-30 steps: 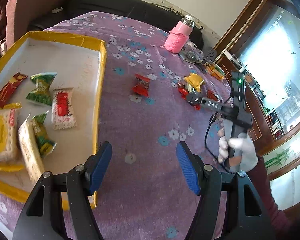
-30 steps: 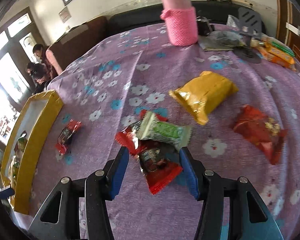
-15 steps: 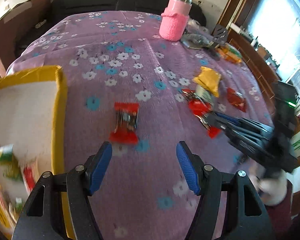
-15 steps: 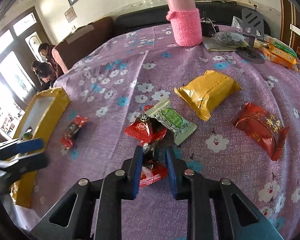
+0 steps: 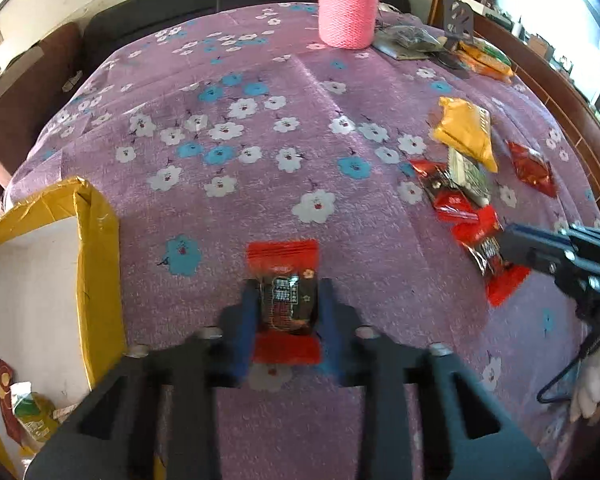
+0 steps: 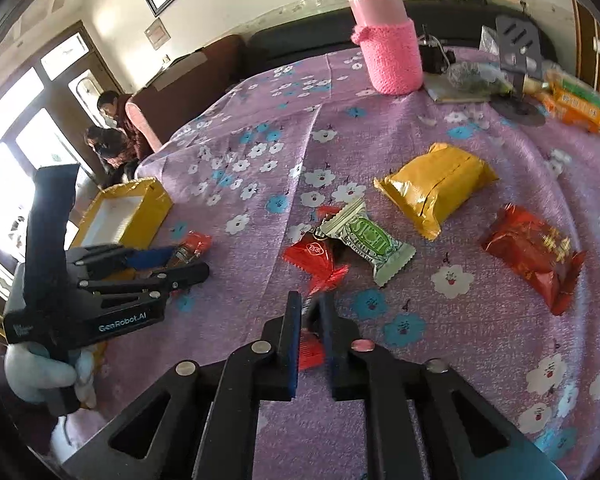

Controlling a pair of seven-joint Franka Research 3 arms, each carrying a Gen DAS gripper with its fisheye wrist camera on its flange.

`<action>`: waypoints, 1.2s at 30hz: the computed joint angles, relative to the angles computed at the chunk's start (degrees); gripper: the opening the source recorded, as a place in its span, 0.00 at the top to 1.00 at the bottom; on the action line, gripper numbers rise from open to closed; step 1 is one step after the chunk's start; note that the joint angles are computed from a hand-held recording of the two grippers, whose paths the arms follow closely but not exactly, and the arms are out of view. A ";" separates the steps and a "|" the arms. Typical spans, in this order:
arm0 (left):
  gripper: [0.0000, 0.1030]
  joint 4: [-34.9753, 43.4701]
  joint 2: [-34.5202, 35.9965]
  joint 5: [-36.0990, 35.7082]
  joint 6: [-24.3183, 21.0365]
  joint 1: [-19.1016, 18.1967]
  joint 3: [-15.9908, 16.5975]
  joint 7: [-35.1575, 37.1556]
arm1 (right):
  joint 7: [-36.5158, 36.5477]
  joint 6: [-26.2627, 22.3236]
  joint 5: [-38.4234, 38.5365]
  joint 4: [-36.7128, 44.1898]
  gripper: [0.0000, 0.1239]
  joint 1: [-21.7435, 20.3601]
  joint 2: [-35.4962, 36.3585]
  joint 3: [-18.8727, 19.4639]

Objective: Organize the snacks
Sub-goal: 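Grasp a red chocolate wrapper with the left tool while the right tool grasps another, then carry both red wrappers into the yellow tray and open both tools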

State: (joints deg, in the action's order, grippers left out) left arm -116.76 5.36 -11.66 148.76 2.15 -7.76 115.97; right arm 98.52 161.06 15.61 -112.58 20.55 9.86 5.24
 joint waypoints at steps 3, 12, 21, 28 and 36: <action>0.77 -2.14 -1.43 0.04 1.46 -0.29 -0.12 0.52 | -1.19 -0.52 4.18 0.03 0.81 -1.41 0.57 0.42; 0.77 -6.98 -5.88 -6.32 3.26 -1.36 0.86 4.85 | -0.07 -0.01 1.23 0.35 0.62 0.11 1.48 -0.60; 0.77 -9.17 -8.31 -8.49 3.89 -2.77 2.62 5.94 | 12.67 -1.72 -16.62 1.51 0.80 4.28 2.19 -4.28; 0.77 -13.14 -13.68 -17.61 3.22 -4.16 5.51 10.94 | -4.74 1.33 3.16 -0.14 0.80 -2.07 0.84 3.84; 0.77 -18.70 -20.90 -25.91 3.43 -3.75 12.10 14.08 | -11.72 1.69 12.37 0.15 0.80 -0.55 0.96 3.58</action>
